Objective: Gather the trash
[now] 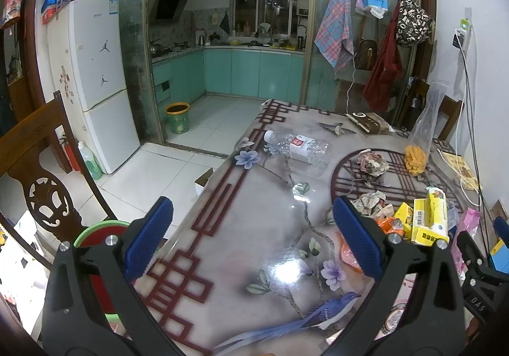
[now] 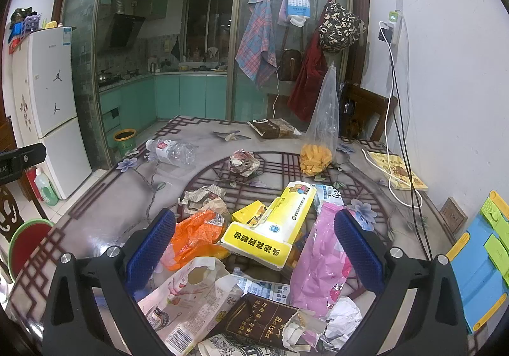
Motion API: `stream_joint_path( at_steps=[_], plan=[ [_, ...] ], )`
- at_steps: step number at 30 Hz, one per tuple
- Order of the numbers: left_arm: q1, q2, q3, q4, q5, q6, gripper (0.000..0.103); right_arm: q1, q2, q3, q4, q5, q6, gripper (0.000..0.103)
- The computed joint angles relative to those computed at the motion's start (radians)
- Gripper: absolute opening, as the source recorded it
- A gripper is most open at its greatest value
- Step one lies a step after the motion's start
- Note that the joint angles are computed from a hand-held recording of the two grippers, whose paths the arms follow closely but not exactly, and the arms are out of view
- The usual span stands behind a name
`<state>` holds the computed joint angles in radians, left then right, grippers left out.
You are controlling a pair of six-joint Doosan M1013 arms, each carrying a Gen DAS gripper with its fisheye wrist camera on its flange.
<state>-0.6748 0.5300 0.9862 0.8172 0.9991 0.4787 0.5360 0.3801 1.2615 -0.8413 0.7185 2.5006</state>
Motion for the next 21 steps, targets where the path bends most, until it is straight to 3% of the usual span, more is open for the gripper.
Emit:
stream_joint_path(
  at_steps=[21],
  plan=[
    [0.001,-0.001,0.002,-0.001,-0.001,-0.001,0.099,0.000,-0.001,0.002,-0.001,0.002,-0.001,0.096]
  ],
)
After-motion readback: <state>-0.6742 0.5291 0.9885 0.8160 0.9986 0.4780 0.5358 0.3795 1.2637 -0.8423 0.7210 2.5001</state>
